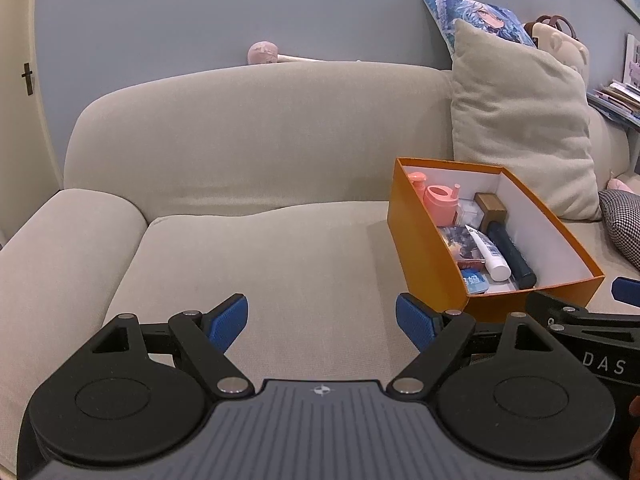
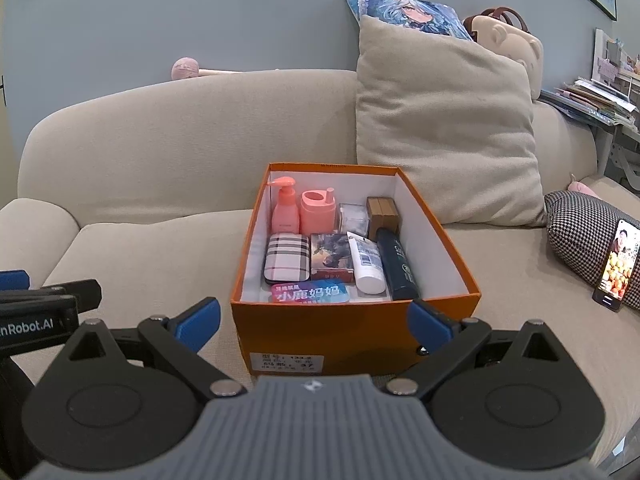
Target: Organize rigid objects
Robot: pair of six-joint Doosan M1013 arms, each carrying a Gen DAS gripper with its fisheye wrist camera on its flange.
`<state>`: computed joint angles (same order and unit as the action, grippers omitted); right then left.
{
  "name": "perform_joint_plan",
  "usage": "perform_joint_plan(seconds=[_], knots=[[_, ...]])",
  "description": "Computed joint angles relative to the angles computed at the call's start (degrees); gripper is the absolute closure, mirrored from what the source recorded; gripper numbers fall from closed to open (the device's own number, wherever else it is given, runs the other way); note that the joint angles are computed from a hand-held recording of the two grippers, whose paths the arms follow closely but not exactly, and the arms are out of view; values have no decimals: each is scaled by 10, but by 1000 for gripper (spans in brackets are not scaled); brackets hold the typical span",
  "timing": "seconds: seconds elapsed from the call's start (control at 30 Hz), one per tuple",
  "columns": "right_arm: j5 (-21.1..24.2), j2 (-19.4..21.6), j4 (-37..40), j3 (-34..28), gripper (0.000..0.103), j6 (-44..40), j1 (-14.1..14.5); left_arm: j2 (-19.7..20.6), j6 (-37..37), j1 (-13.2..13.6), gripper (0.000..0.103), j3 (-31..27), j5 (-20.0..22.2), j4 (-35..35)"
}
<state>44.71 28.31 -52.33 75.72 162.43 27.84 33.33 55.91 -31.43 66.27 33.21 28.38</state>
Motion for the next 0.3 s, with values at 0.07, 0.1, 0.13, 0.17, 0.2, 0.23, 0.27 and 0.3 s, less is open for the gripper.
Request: perform_joint_plan(seconds=[0.07,0.1,0.13,0.17,0.2,0.23,0.27,0.3], knots=[[1,0,-1,0,4,2,1,0,-1,0,5,0,0,1],[1,0,-1,0,4,2,1,0,-1,0,5,0,0,1],[1,0,0,0,4,1,1,0,-1,0,5,1,-1,0],[2,0,0,-1,4,1,1,0,0,0,5,1,-2,-2],[2,0,1,-1,4,0,1,0,3,0,5,0,-2,-5],[2,0,1,-1,4,0,1,-1,2,0,5,1,-3,-6],[3,1,1,-1,4,0,1,-1,2,0,5,1,-3,-5],[3,0,1,-1,4,1,2,-1,2,0,5,0,-2,-4]])
